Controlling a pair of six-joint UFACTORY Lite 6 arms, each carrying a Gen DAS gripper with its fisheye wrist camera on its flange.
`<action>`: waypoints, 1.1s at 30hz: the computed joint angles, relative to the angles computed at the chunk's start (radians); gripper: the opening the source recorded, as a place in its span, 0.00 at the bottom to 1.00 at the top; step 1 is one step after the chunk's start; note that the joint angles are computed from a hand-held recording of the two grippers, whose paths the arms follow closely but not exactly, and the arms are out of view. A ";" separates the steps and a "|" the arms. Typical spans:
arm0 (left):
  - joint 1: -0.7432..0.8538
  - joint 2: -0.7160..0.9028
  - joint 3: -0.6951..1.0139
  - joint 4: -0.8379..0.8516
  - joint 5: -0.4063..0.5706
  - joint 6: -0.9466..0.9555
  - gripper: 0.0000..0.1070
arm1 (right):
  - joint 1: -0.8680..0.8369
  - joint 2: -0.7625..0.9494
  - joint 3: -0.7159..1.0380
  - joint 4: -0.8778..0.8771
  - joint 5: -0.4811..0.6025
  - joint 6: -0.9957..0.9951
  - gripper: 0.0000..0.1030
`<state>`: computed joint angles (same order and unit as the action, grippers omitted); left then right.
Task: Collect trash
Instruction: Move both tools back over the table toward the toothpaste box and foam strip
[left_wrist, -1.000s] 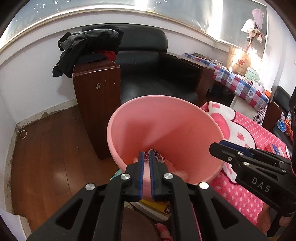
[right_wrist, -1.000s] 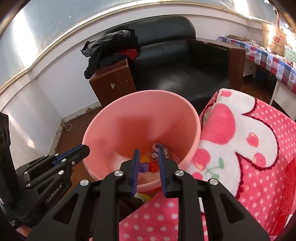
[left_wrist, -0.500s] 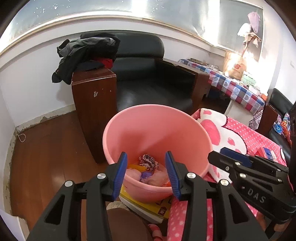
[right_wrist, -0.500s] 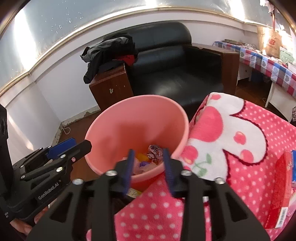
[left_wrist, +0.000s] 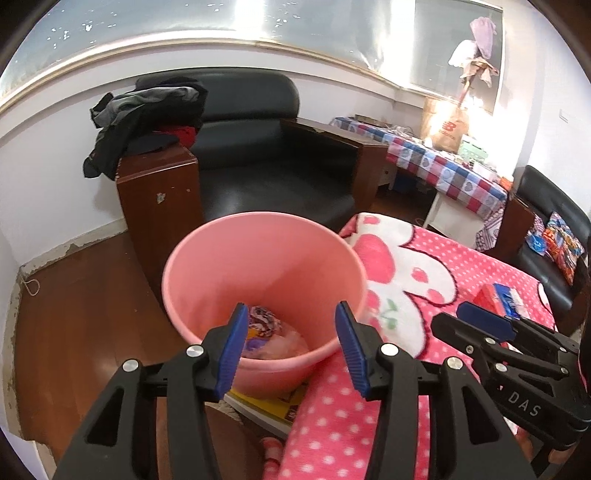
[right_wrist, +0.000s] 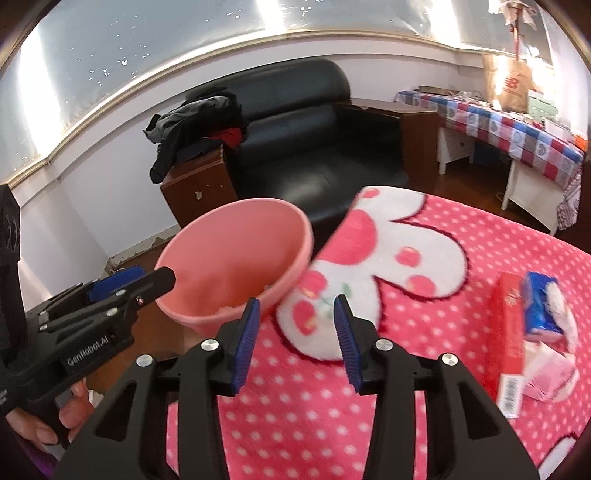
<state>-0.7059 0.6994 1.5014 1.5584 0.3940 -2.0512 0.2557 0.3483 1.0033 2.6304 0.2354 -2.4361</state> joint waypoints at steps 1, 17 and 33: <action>-0.010 0.005 0.011 -0.013 0.002 0.015 0.45 | -0.010 -0.020 -0.026 0.014 0.008 -0.018 0.41; -0.136 0.174 0.293 -0.301 0.011 0.350 0.45 | -0.374 -0.360 -0.415 -0.072 0.099 -0.041 0.41; -0.180 0.467 0.783 -0.948 0.046 1.013 0.45 | -0.754 -0.190 -0.358 -0.375 0.222 0.042 0.41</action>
